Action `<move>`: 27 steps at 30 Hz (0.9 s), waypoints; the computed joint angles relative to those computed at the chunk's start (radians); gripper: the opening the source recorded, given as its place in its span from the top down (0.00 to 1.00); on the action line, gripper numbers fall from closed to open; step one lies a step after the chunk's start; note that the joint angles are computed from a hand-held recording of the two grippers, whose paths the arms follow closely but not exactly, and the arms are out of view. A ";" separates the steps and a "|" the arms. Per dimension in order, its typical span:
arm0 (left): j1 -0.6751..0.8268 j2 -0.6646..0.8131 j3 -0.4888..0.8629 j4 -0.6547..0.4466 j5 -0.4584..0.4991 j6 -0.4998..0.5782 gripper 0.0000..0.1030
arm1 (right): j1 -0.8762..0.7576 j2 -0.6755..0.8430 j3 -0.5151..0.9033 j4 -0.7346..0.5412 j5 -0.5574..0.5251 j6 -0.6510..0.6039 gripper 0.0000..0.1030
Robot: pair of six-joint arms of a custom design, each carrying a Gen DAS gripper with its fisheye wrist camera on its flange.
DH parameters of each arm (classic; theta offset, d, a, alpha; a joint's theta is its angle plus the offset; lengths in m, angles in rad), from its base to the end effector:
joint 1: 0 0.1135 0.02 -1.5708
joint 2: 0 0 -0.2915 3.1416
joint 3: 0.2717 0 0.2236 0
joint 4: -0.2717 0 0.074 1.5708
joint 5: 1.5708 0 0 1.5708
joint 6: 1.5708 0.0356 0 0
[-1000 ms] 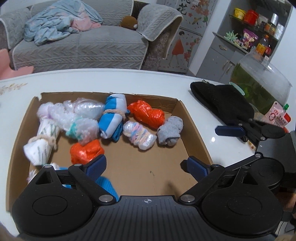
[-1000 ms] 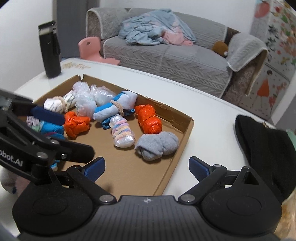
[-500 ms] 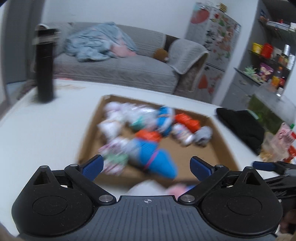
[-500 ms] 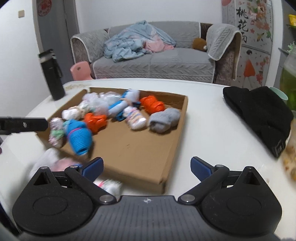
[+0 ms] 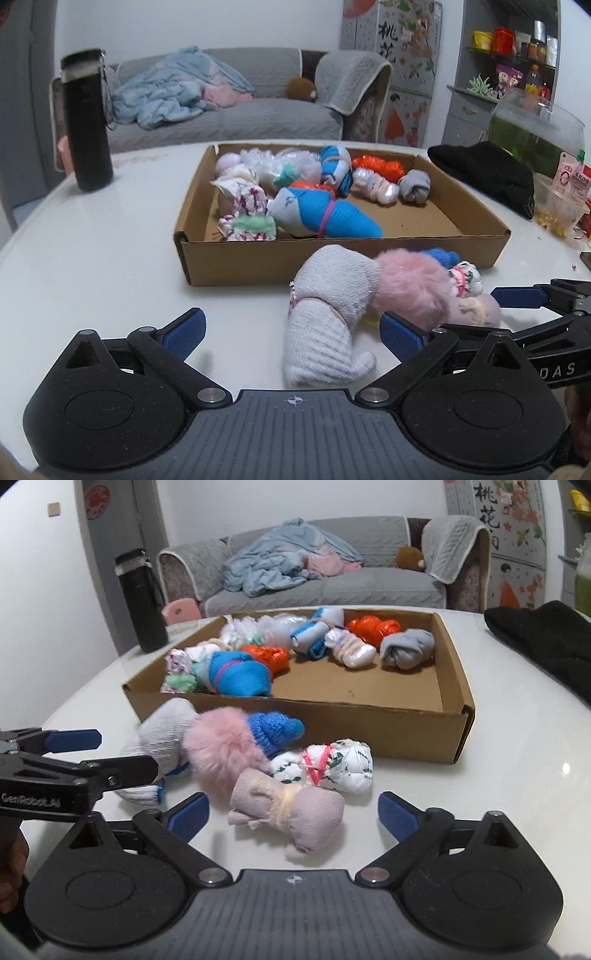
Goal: Organize objects
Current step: 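Move both tools back toward the remaining bundles beside the tray, then grasp the grey knit sock bundle with the left gripper while the right grasps the lilac cloth bundle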
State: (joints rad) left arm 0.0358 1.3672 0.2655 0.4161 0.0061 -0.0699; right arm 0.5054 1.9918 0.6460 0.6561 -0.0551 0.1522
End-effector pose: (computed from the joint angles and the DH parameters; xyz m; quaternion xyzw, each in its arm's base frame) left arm 0.1967 0.0068 0.1646 -0.0464 0.9024 -0.0101 0.4282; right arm 0.2880 0.1616 0.1133 -0.1704 0.8880 0.1612 0.3954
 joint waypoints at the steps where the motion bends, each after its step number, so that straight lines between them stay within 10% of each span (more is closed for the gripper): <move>1: 0.013 0.027 0.003 0.013 0.025 -0.002 0.02 | -0.003 0.003 0.003 -0.005 0.004 0.002 0.07; 10: 0.013 0.153 0.072 0.011 0.090 0.048 0.06 | 0.024 0.020 -0.051 0.102 0.076 -0.018 0.43; 18: -0.018 0.115 0.058 -0.008 0.084 0.112 0.50 | 0.024 -0.005 -0.117 0.148 0.070 -0.060 0.42; 27: -0.018 0.049 0.012 -0.026 0.087 0.106 0.52 | 0.036 -0.006 -0.162 0.196 0.113 -0.035 0.22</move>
State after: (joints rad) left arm 0.0175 1.4163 0.2772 0.3901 0.0930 0.0361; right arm 0.5414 1.9856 0.4839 0.8523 0.0579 0.1169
